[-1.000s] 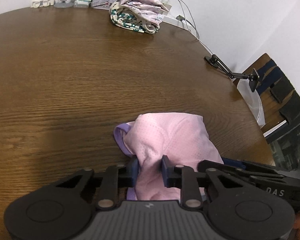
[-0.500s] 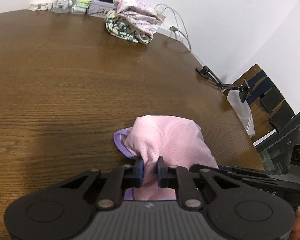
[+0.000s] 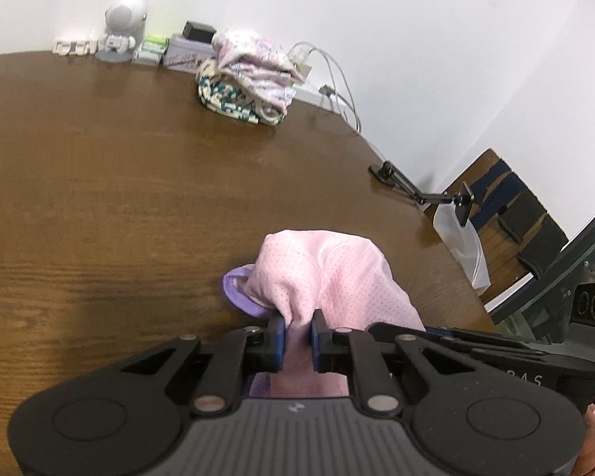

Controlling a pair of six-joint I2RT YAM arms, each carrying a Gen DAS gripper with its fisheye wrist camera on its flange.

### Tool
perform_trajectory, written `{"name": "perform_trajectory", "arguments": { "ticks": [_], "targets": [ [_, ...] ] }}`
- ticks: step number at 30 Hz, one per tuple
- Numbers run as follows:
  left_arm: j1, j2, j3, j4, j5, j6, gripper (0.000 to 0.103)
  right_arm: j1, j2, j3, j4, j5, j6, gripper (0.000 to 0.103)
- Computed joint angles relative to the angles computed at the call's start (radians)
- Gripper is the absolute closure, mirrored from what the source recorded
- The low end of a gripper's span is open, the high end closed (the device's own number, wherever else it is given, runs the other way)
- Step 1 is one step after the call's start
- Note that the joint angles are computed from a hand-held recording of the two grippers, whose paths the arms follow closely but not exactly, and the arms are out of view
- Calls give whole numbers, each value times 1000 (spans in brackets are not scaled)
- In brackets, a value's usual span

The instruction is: Fold clothes

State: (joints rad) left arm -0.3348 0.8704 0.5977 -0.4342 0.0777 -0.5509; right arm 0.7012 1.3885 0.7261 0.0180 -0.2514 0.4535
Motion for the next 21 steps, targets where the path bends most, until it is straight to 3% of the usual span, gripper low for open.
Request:
{"name": "perform_trajectory", "arguments": {
  "ticks": [6, 11, 16, 21],
  "targets": [
    [21, -6, 49, -3, -3, 36, 92, -6, 1, 47, -12, 3, -26, 81],
    [52, 74, 175, 31, -12, 117, 92, -21, 18, 138, -32, 19, -61, 81],
    [101, 248, 409, 15, -32, 196, 92, -55, 122, 347, -66, 25, -111, 81],
    [151, 460, 679, 16, -57, 231, 92, -87, 335, 681, -121, 26, -105, 81]
  ]
}}
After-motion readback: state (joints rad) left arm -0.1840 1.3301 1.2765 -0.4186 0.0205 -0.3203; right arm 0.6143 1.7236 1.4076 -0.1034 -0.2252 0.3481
